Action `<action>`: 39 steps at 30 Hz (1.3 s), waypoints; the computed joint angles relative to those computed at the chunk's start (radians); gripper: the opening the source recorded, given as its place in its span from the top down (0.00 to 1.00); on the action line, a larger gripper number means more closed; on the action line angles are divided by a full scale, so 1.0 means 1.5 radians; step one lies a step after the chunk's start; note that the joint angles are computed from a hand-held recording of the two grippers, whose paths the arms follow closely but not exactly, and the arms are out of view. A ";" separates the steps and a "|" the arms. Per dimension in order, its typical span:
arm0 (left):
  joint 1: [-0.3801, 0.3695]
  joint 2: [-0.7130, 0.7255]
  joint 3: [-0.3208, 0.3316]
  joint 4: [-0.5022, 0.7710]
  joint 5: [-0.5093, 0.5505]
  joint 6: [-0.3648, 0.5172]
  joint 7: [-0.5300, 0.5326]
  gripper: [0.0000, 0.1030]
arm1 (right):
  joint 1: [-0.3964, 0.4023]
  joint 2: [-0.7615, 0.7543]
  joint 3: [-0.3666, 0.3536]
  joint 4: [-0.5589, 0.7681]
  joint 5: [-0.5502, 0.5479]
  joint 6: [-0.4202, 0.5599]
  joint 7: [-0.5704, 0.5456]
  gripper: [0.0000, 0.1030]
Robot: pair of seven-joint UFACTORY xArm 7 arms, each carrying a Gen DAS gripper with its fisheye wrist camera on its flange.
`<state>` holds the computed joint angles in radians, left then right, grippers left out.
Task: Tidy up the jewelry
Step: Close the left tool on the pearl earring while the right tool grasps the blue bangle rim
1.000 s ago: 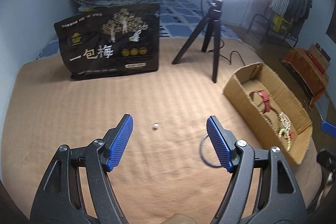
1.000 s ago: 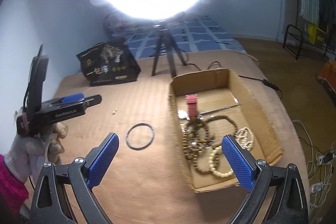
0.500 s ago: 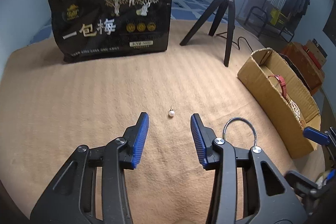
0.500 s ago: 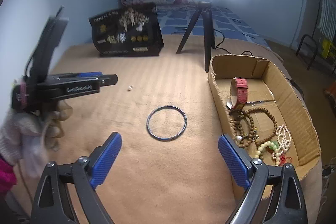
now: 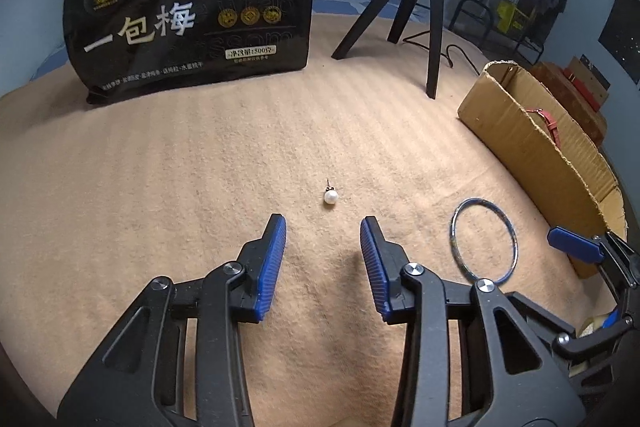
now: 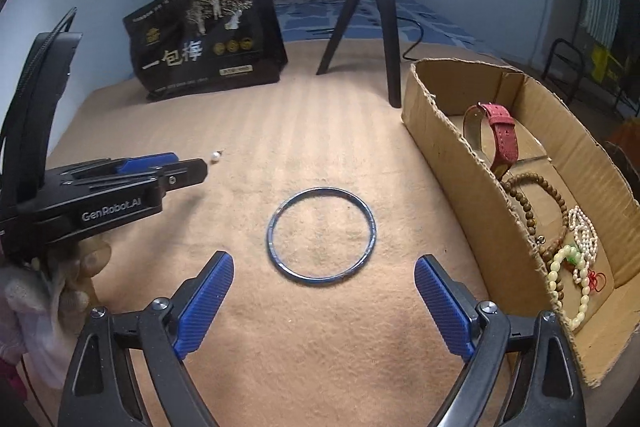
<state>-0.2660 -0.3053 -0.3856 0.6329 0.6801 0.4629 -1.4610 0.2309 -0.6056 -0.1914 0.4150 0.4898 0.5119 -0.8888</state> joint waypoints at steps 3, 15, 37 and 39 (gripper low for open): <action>0.006 0.015 -0.001 0.006 0.018 -0.011 -0.002 0.62 | 0.006 0.012 -0.005 0.001 0.012 -0.019 -0.001 0.09; 0.001 0.063 0.030 0.033 0.067 -0.041 -0.005 0.67 | 0.025 0.062 0.013 0.010 0.027 -0.056 -0.005 0.07; 0.011 0.062 0.039 0.016 0.068 -0.073 -0.014 0.92 | 0.027 0.113 0.034 0.030 0.011 -0.093 0.018 0.28; 0.012 0.061 0.038 0.016 0.069 -0.072 -0.017 0.93 | 0.029 0.113 0.031 0.031 0.014 -0.091 0.016 0.29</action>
